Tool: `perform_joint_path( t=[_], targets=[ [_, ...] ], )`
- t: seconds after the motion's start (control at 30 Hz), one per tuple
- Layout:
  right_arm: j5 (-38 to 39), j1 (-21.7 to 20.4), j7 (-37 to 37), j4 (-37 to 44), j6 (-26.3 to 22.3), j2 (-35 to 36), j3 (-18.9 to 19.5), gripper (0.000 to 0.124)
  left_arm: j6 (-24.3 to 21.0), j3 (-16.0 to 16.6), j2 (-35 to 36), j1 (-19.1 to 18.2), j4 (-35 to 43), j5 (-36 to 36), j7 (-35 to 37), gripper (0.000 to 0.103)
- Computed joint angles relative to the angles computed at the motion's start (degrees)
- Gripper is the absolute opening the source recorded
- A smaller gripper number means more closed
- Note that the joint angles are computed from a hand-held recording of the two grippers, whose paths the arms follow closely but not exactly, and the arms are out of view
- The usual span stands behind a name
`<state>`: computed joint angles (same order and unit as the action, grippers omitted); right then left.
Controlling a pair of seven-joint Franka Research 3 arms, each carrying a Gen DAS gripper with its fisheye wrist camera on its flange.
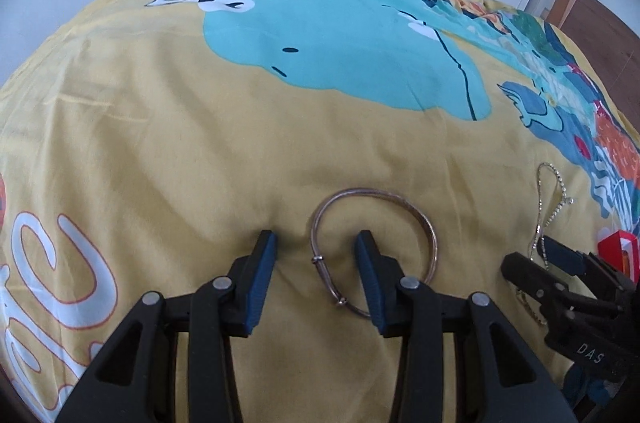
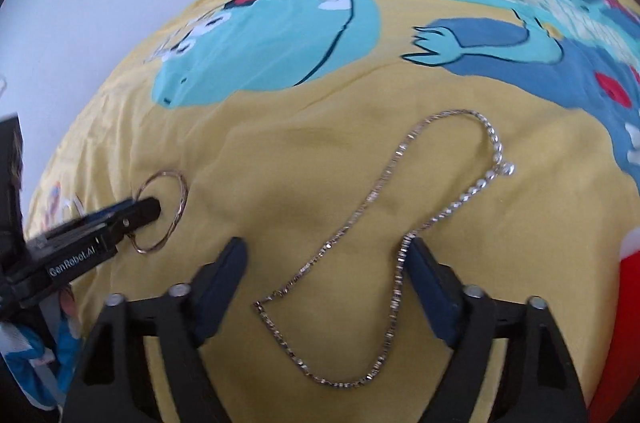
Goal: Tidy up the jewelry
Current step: 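Grasp the copper cuff bangle with the left tool while the right tool grasps the silver chain necklace, then lower the bangle and necklace into the red box and open both tools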
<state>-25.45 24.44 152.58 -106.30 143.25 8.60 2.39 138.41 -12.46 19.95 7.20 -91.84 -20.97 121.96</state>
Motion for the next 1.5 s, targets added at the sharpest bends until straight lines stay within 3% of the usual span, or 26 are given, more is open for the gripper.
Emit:
perform_joint_path(
  t=[0.13,0.2,0.27,0.6,0.97,1.23,1.5],
  targets=[
    [-0.3,-0.2,-1.5,-1.4,-1.7,-1.3,0.1,0.034,1.7,0.0,-0.9,-0.2,-1.5,0.3,0.3,0.018],
    [1.1,-0.8,-2.3,-3.4,-1.7,-3.1,0.5,0.011,2.5,0.1,-1.8,-0.4,-2.6,0.7,0.6,0.009],
    [2.5,-1.4,-2.6,-5.6,-0.6,-4.9,1.0,0.003,3.2,0.1,-2.7,-0.4,-3.7,0.6,1.2,0.006],
    [1.2,-4.7,2.9,-15.2,5.4,-15.7,5.7,0.002,1.4,1.7,-10.0,0.0,-8.6,-4.4,4.7,0.005],
    [-0.5,-8.5,7.8,-18.3,3.5,-27.0,12.9,0.002,-2.3,6.9,-22.4,-3.1,-16.5,-9.1,9.4,0.005],
    [1.6,-11.9,5.8,-23.0,-2.1,-39.4,16.1,0.002,-5.5,8.8,-30.6,-9.3,-21.7,-13.0,10.9,0.005],
    [7.3,-15.8,-2.8,-32.4,-8.8,-53.6,14.3,0.002,-6.5,7.0,-35.0,-18.1,-26.6,-15.4,8.6,0.005]
  ],
)
